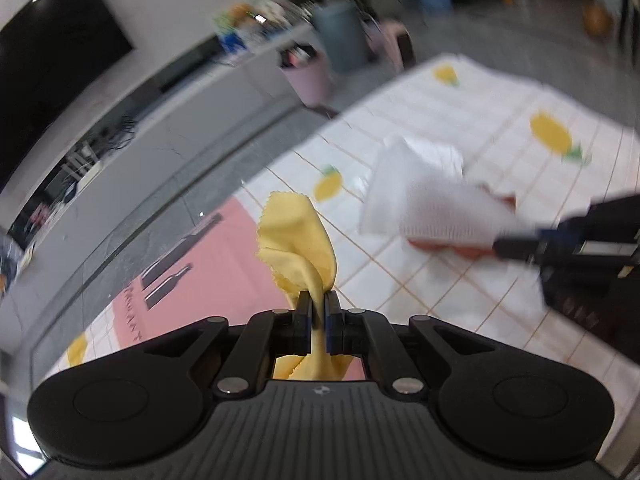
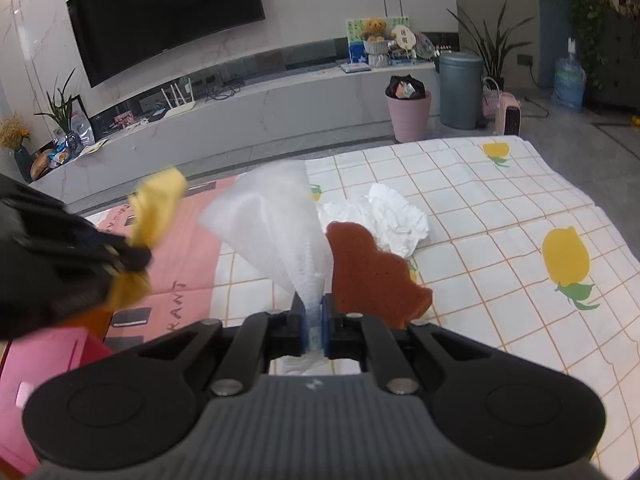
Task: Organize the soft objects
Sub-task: 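Carry the yellow cloth and mesh bag over the box and release both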
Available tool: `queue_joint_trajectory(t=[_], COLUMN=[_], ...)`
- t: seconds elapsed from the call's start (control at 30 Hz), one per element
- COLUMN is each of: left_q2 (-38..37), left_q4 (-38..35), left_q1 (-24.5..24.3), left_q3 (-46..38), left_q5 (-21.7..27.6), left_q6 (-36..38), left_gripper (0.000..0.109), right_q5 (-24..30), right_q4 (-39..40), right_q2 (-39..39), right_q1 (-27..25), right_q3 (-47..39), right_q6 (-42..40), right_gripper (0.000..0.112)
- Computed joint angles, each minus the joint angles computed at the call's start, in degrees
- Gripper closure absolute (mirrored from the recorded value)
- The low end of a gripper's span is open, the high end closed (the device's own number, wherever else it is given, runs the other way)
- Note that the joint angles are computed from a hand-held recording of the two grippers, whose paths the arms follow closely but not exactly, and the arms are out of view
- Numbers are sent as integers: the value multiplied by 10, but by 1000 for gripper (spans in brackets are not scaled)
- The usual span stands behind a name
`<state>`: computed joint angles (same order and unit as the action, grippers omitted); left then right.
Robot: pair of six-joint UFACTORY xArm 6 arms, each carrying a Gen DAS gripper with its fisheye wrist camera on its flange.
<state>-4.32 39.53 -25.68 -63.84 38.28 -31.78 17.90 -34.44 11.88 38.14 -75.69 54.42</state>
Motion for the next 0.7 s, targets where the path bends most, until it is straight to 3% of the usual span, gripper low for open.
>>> queue_joint_trajectory(t=[0.07,0.13,0.27,0.4,0.47,0.53,0.7], left_q2=[-49,-91,-174,-271,-312,-356,-401], left_q4=[56,108,93,207,196,151,-7], left_q1=[-1,-8,10,15,37,81,181], left_q3=[46,73,135,214,245,279,317], left_q5=[-22,-8,-11,15,9,-30,-72], left_q6=[-75,-140,-189,-274,-258,-219,-58], left_gripper=[103,103,103,103,103,103,103], right_q5=[1,-4,12,26,32,41,70], right_q4=[-12,-51,-130,-214,-223,-225,-96], right_q2=[-5,-11,-20,-26,-16,1,79], right_q1=[8,15,43,89,114,139,193], right_q3=[0,-2,-24,-54,-80,-112,-223], right_q6=[3,34,86,131,125,112,-35], right_gripper=[108,108,108,108,108,108,108])
